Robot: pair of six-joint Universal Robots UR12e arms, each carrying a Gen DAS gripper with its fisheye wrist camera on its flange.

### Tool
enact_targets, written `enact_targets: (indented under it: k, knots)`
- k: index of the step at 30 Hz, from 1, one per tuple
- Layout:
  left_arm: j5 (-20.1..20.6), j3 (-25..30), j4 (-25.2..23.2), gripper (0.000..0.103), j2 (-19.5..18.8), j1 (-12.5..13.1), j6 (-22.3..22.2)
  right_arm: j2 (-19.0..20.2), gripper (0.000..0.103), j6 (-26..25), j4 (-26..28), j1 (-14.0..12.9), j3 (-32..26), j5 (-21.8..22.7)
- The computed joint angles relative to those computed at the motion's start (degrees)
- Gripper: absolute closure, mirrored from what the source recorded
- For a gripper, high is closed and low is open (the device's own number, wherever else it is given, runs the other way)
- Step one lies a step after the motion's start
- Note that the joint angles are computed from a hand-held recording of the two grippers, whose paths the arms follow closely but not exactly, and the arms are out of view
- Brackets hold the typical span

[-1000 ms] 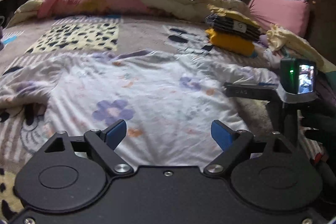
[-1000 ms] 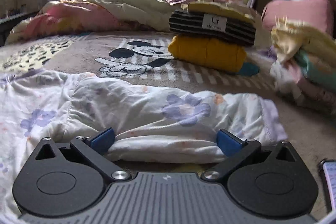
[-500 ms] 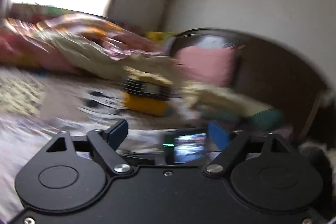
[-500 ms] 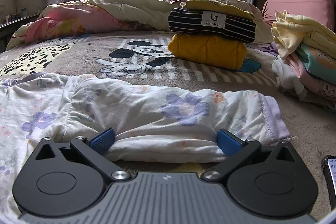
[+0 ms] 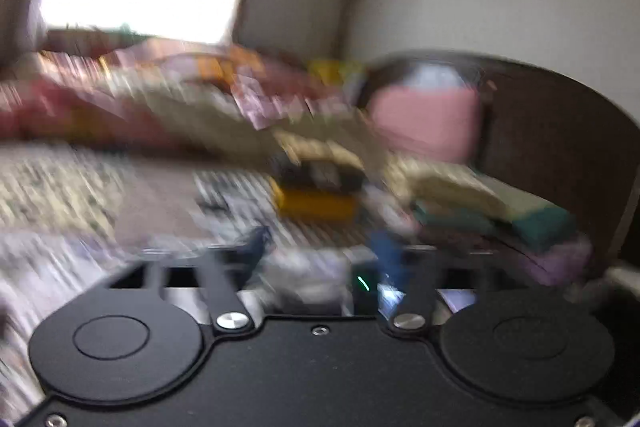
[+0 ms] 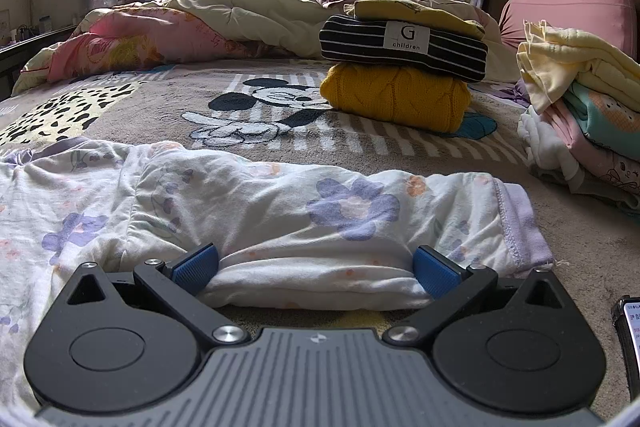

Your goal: Fold clothes

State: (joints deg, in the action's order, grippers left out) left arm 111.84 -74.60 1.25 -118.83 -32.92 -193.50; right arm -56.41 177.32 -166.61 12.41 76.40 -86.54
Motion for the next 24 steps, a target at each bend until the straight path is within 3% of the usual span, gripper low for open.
enact_targets:
  k: [3,5,6,15,24]
  knots:
    - [5.5,1.68,-1.93,0.031,-0.66,-0.64,1.9,0.0,0.0,-0.01,0.0,-0.01,0.0,0.01]
    - [3.35,0.8,-2.77,0.029,0.08,-0.06,1.26,0.0,0.0,-0.01,0.0,-0.01,0.0,0.01]
    - [1.64,0.13,-3.65,0.029,0.68,0.34,0.04,0.0,0.0,0.0,0.01,0.0,-0.01,0.0]
    - [2.88,-3.81,-14.35,0.024,4.49,1.88,-13.19,-0.02,0.0,0.07,-0.02,0.05,0.03,-0.1]
    - [2.41,-7.06,-21.51,0.023,6.83,3.15,-22.15,0.07,0.0,0.09,-0.04,0.03,-0.1,-0.05]
